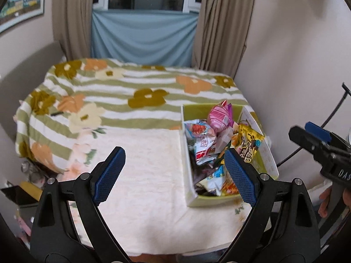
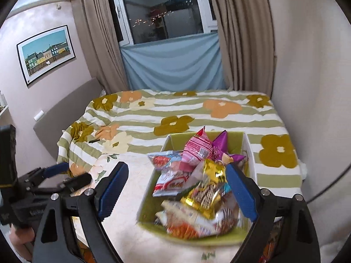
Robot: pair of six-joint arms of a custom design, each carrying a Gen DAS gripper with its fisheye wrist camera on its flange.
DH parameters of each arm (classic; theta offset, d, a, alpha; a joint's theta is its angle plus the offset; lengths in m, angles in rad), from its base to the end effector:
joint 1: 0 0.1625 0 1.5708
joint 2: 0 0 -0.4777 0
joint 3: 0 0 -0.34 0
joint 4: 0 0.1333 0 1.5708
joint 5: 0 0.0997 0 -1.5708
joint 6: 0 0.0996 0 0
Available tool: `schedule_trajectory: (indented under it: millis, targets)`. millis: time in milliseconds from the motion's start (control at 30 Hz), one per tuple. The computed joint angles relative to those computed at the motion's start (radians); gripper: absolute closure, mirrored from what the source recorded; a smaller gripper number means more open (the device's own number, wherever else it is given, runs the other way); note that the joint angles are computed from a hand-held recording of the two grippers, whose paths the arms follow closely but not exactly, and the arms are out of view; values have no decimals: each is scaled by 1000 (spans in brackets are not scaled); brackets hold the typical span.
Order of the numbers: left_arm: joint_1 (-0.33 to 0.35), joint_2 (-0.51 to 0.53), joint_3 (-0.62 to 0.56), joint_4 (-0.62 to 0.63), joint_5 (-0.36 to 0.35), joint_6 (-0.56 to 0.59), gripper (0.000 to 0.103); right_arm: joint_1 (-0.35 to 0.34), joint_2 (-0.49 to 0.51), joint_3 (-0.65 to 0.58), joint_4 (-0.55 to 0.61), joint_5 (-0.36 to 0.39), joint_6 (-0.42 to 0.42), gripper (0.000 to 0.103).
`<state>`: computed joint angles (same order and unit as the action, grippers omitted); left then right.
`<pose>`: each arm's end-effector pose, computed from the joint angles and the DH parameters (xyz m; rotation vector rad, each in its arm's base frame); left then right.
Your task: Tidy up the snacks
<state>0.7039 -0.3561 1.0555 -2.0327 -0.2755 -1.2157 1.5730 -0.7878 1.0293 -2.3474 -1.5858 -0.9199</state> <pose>-0.4604 -0.6914 0.0604 -0.1708 2.0192 -1.1961 0.1336 -0.8034 0.3850 1.2460 -2.5213 0.6818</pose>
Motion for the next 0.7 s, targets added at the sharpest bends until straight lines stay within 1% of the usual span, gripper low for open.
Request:
schedule_trajectory:
  millis: [33, 67, 100, 133, 167, 200, 233, 267, 300, 367, 500, 600, 700]
  targets:
    - [-12, -14, 18, 49, 10, -47, 12, 2, -34, 68, -55, -7, -9, 15]
    - [-33, -36, 52, 120, 29, -117, 12, 4, -65, 131, -104, -19, -16, 15]
    - [-49, -54, 80, 179, 46, -178, 11, 5, -87, 175, -139, -26, -20, 15]
    - [-61, -64, 91, 241, 56, -236, 4, 4, -110, 221, -178, -30, -23, 15]
    - [-80, -82, 118, 324, 77, -325, 1, 3, -139, 283, -233, -34, -25, 15]
    - [-95, -95, 144, 366, 92, -380, 0, 1, -157, 321, -266, -34, -26, 13]
    - [-109, -106, 174, 373, 103, -405, 0, 0, -174, 355, -295, -36, -24, 10]
    - [-120, -114, 195, 377, 105, -419, 0, -3, -195, 398, -330, -38, -22, 3]
    - [-132, -123, 221, 383, 106, -435, 0, -5, -210, 427, -353, -37, -19, 1]
    - [-150, -130, 225, 497, 95, -532, 0, -8, -239, 489, -414, -44, -18, 1]
    - [-174, -134, 248, 580, 79, -617, 0, -9, -279, 578, -516, -68, -5, 1]
    - [-190, -142, 282, 577, 70, -640, 0, -13, -307, 642, -578, -72, -2, 1]
    - [-197, -148, 304, 543, 59, -627, 0, -14, -324, 676, -604, -71, 4, 1]
